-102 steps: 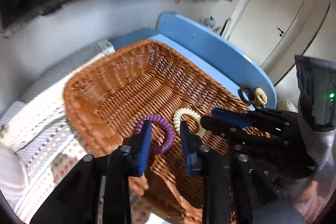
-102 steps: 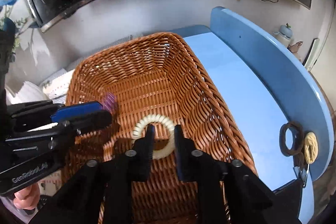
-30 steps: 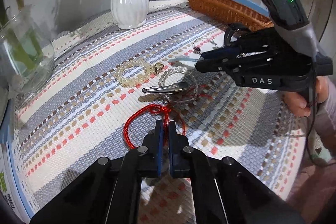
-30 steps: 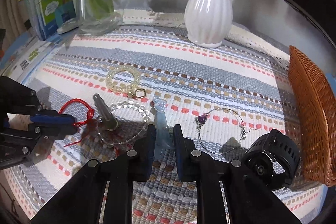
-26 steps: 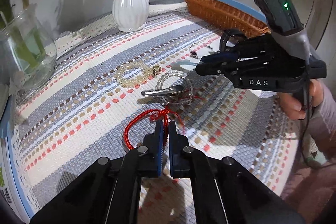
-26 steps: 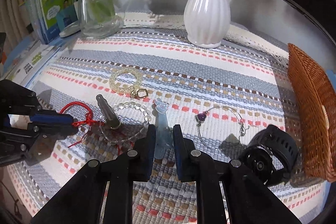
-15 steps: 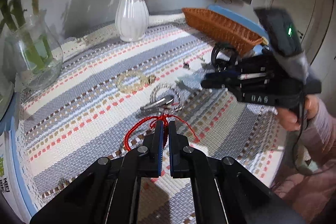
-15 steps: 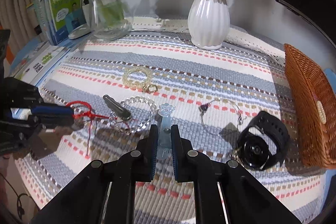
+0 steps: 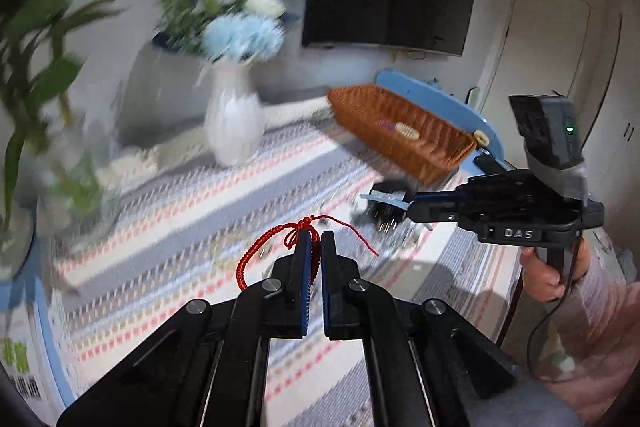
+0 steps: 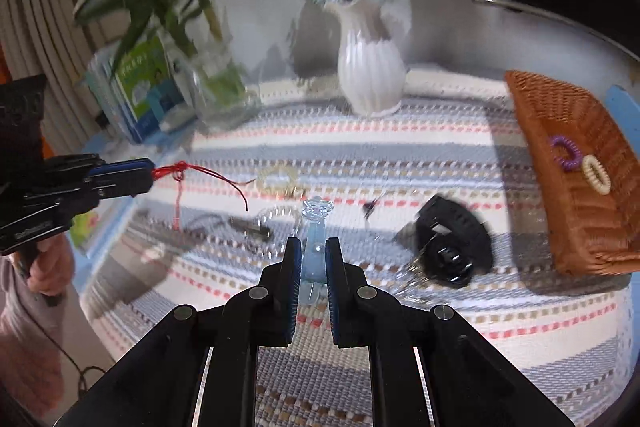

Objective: Organize jewelry
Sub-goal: 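Carry the red bracelet and blue clip into the basket and open both tools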

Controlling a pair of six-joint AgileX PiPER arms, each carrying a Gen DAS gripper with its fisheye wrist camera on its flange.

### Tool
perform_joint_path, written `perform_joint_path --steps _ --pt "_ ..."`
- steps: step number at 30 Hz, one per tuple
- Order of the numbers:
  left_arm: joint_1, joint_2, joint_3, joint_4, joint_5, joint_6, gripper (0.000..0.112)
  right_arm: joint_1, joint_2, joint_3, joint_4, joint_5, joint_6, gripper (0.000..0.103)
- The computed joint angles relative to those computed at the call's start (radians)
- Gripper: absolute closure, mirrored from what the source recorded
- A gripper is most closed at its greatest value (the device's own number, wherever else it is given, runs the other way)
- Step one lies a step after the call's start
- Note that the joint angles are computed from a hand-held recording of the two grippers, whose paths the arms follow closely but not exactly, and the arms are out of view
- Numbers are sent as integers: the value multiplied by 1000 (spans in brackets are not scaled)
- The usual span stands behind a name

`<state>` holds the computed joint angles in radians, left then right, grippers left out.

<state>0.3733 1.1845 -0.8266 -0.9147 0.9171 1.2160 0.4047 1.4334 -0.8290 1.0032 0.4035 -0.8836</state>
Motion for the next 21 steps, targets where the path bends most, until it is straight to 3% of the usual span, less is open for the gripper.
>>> perform_joint_path --steps 5,9,13,21 --pt "-285 113 -162 67 -135 -194 110 -222 -88 -8 38 95 -66 91" --pt "-480 271 -351 123 -194 -344 110 -437 -86 -48 57 157 -112 91" --pt "-625 478 -588 173 -203 -468 110 -602 6 -121 116 215 -173 91" --pt "-770 883 -1055 358 -134 -741 110 -666 284 -309 43 206 -90 91"
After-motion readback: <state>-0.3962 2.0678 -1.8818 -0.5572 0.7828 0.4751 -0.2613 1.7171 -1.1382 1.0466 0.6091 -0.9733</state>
